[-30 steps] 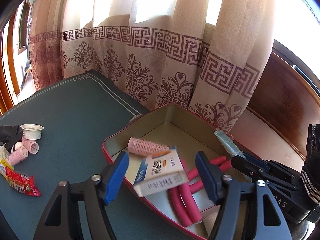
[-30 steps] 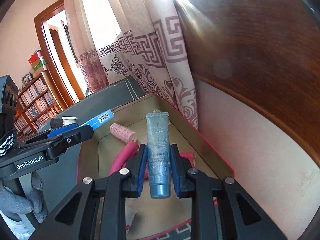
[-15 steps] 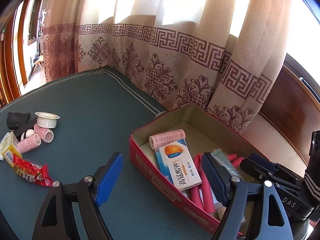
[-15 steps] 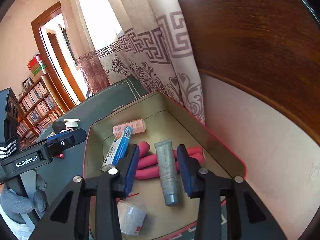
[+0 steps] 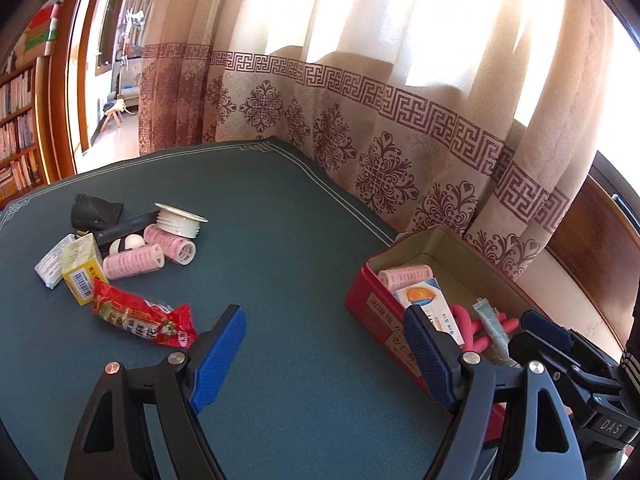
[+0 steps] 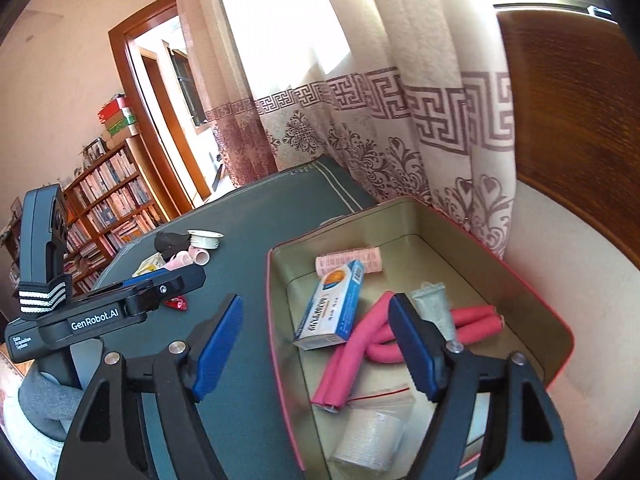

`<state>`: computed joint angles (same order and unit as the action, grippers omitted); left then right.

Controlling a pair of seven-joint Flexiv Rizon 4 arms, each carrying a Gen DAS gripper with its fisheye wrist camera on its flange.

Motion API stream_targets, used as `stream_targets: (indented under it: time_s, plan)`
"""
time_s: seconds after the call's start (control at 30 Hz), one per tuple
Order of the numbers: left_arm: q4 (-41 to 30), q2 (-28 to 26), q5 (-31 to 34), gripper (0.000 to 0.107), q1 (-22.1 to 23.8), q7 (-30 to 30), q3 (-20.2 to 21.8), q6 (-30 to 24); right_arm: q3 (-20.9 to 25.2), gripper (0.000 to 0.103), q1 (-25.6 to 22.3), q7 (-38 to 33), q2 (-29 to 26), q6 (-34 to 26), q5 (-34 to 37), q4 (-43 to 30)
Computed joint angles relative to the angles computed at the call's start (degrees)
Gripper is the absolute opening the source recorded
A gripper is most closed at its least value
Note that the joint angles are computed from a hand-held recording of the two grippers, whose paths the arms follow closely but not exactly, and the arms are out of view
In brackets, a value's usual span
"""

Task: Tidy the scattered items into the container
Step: 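Withdraw both grippers from the tin back toward the table items, then grasp the red snack bag with the right gripper while the left grasps the yellow-green box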

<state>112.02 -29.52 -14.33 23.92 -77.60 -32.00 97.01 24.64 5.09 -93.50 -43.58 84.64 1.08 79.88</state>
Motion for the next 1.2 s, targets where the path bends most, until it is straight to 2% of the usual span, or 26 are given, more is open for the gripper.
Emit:
stream_targets:
  time_s: [0.13,0.33,0.43,0.5,0.6,0.83,1.2]
  plan:
    - [3.0,1.4,-0.1,0.082,3.7,-1.6,-0.3,1.6,2.6,0.078,0.5,-2.3,-1.0,-1.0,-0.4,-1.0]
    - [6.3,3.2,0.9,0.082,7.1,-5.4,2.1,2.8,5.3,0.079,2.1,-6.4,-3.1,-4.4,0.5,-3.9]
    - [6.7,4.1,1.1,0.082,3.9,-7.3,8.5,3.5,5.6,0.079,3.5,-8.6,-4.3,-7.0,1.5,-6.1]
    - [7.2,4.2,1.2,0.082,3.7,-8.4,10.4,4.0,5.1,0.079,4.9,-10.0,-4.9,-8.6,2.0,-7.6]
    - [7.8,4.0,1.7,0.082,6.1,-10.0,9.7,4.2,4.4,0.079,6.8,-12.1,-5.9,-11.5,2.8,-10.0]
    - [8.1,3.6,2.6,0.082,8.4,-11.6,9.7,3.0,1.7,0.079,11.9,-16.6,-8.7,-17.6,4.2,-16.7]
    - [9.0,2.1,1.9,0.082,15.3,-12.6,4.0,2.3,-4.7,0.079,20.4,-18.6,-16.3,-30.1,4.7,-33.0]
